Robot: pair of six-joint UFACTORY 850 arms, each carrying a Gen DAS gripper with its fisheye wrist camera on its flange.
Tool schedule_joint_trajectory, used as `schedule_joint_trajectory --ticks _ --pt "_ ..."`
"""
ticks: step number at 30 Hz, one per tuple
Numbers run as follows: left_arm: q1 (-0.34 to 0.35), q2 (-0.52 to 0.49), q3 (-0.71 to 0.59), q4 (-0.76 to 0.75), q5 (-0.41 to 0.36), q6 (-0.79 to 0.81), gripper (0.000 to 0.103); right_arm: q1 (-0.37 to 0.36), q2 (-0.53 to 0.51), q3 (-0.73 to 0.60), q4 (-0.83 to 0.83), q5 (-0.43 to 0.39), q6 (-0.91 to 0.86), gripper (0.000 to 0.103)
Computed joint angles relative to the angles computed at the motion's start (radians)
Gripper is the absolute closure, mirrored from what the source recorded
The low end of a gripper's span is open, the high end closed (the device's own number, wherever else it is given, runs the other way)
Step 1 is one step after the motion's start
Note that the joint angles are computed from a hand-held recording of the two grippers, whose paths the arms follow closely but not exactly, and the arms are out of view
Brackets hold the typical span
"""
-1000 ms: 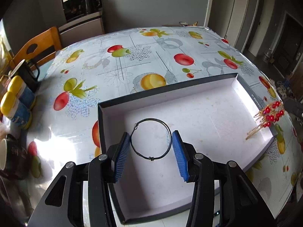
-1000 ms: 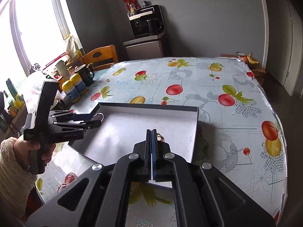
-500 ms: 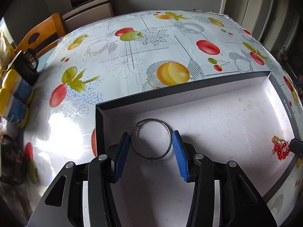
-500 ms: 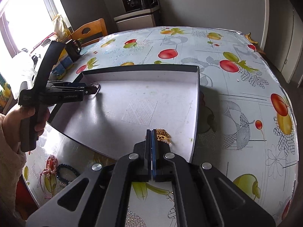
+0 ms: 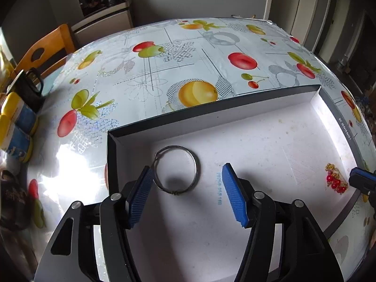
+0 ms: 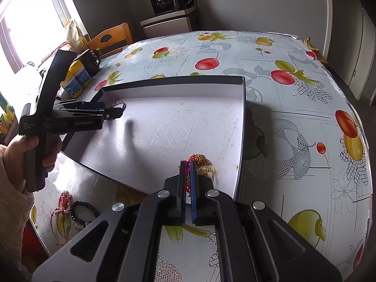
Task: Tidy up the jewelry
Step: 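Carry the brooch and bangle into the black box and open both tools, then move both open tools back over the jewelry pile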
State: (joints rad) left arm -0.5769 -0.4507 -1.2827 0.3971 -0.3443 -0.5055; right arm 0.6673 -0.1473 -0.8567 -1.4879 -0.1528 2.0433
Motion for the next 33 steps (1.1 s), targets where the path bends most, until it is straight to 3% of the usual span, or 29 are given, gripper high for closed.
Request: schedule_joint_trajectory --ticks 2,5,8,10,12,16,21,28,33 --pt "-0.001 0.022 0.02 -0.039 0.026 0.034 0.029 0.008 0.015 0.012 -0.114 -0.015 0.115 0.066" --pt "-0.006 0.068 0.06 -0.054 0.065 0.042 0.022 0.027 0.041 0.026 -0.142 -0.058 0.142 0.063" --pt "-0.002 0.119 0.104 -0.143 0.104 0.112 0.015 0.044 0.076 0.05 -0.195 -0.096 0.193 0.037" --pt "-0.002 0.156 0.141 -0.097 0.125 0.065 0.013 0.055 0.093 0.058 -0.155 -0.117 0.148 0.033" --pt "-0.003 0.194 0.176 -0.043 0.139 0.012 0.011 0.062 0.109 0.067 -0.139 -0.127 0.132 0.02" --pt "-0.001 0.272 0.25 -0.033 0.171 -0.001 0.009 0.086 0.141 0.089 -0.127 -0.163 0.132 0.006" --pt "-0.024 0.374 0.365 0.352 0.181 -0.357 0.008 0.133 0.161 0.104 -0.043 -0.232 0.046 0.006" --pt "-0.049 0.489 0.51 0.547 0.169 -0.557 0.008 0.197 0.181 0.131 -0.044 -0.295 0.069 0.006" --pt "-0.075 0.551 0.594 0.71 0.154 -0.742 0.008 0.236 0.171 0.143 -0.054 -0.283 0.084 0.006"
